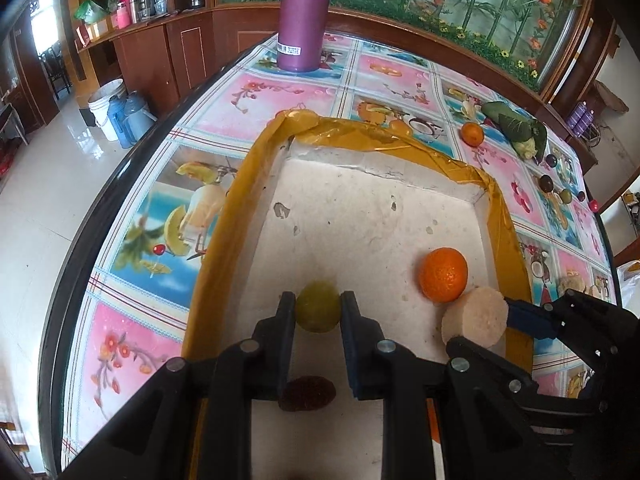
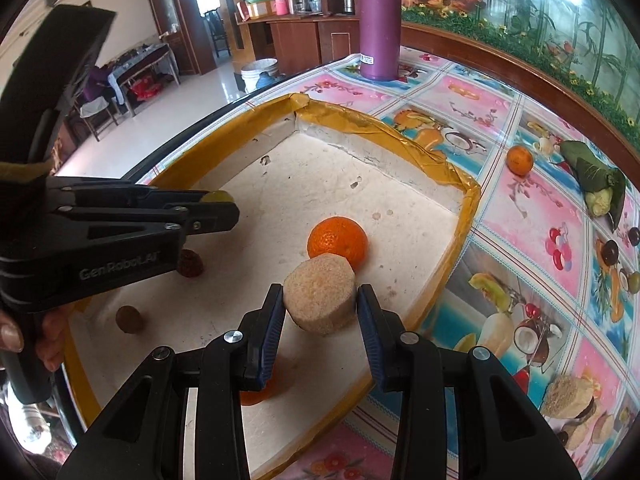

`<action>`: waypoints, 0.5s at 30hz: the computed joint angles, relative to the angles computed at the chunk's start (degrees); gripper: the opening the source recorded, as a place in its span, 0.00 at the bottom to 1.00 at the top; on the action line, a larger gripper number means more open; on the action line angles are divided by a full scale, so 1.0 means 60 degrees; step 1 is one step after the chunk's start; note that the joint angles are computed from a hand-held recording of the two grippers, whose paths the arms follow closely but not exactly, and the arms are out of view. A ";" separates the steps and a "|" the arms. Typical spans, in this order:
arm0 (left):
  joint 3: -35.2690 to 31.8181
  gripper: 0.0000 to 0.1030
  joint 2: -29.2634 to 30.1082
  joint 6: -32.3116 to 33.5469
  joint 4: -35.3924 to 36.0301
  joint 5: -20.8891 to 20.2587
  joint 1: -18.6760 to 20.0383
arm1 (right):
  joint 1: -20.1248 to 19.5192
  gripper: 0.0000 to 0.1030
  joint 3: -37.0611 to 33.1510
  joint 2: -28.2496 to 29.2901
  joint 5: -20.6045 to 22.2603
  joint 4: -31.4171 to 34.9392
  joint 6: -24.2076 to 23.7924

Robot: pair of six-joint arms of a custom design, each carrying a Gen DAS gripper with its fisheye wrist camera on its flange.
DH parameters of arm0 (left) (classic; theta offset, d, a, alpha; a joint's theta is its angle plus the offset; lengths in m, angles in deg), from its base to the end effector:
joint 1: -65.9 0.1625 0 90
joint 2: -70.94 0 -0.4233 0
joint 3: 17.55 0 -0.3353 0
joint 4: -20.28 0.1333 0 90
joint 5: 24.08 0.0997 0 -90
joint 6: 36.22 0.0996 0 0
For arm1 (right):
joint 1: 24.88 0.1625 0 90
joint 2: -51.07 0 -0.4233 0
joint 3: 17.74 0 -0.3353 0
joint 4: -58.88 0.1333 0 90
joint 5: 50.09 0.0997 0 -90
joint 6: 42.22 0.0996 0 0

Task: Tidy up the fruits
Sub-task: 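Carry the green fruit and the beige cake in both grippers over the tray, then open both grippers to release the green fruit and cake into the tray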

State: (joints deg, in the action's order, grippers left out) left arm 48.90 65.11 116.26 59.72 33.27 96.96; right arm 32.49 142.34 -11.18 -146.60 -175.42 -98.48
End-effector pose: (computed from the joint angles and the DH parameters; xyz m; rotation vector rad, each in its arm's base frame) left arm -0.3085 -0.4041 -0.1518 0.7648 2.4726 -0.3531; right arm -0.0546 -0.3116 0.2091 0.4376 -2.3804 0.6452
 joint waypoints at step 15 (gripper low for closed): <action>-0.0543 0.25 0.0432 0.0325 0.0471 -0.0247 -0.0018 | 0.0208 0.35 -0.0053 0.0575 -0.0336 -0.0819 -0.0805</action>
State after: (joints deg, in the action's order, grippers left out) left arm 45.64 67.71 118.21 62.55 31.79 96.85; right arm 33.74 142.02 -7.73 -148.61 -180.34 -103.32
